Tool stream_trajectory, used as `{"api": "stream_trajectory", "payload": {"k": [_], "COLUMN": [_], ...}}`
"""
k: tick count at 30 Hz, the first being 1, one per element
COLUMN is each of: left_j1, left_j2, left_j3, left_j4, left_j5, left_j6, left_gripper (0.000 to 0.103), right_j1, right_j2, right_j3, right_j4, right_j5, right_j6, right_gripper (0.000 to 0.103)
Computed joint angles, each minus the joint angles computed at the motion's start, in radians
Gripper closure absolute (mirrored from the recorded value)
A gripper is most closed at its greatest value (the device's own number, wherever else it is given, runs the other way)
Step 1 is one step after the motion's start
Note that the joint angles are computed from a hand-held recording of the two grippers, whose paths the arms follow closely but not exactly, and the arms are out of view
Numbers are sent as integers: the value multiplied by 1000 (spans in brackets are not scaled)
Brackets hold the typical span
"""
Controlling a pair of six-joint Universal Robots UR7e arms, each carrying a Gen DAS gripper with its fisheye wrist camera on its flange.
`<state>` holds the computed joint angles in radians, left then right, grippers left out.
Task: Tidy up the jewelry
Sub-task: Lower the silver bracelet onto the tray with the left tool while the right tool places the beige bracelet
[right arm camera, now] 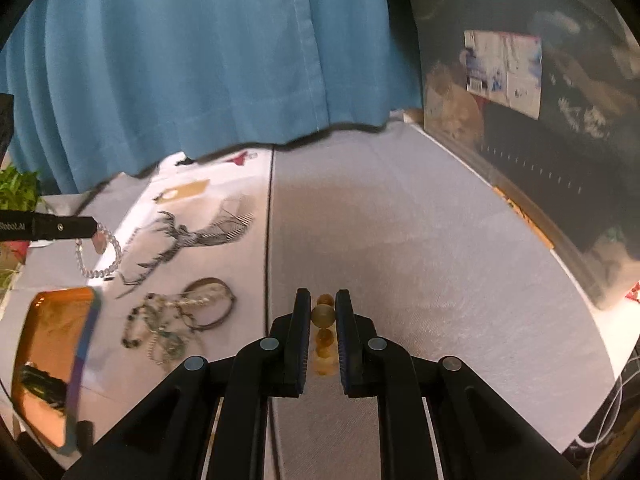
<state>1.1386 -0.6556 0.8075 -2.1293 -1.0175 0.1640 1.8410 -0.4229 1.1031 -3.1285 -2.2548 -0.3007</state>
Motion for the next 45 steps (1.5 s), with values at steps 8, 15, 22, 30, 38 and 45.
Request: {"api": "stream_trajectory", "payload": {"k": [8, 15, 22, 30, 38, 45], "left_j1": [-50, -70, -66, -77, -56, -29], "left_j2": [-247, -469, -663, -791, -829, -799], "left_j3": [330, 611, 817, 941, 966, 941], "left_j4": [-161, -234, -270, -322, -364, -400], "left_j5": [15, 65, 138, 215, 211, 225], "left_j6": [-37, -89, -139, -124, -109, -71], "left_gripper": [98, 98, 98, 98, 98, 98], "right_j1": [58, 134, 210, 286, 322, 333], "right_j2": [-68, -103, -99, -41, 21, 86], "right_j3": [130, 253, 308, 256, 167, 47], "right_j4": [12, 19, 47, 106, 185, 242], "right_j5": [11, 13, 48, 83, 109, 120], "right_j6": [39, 65, 72, 61, 45, 13], "right_gripper": [90, 90, 90, 90, 90, 90]}}
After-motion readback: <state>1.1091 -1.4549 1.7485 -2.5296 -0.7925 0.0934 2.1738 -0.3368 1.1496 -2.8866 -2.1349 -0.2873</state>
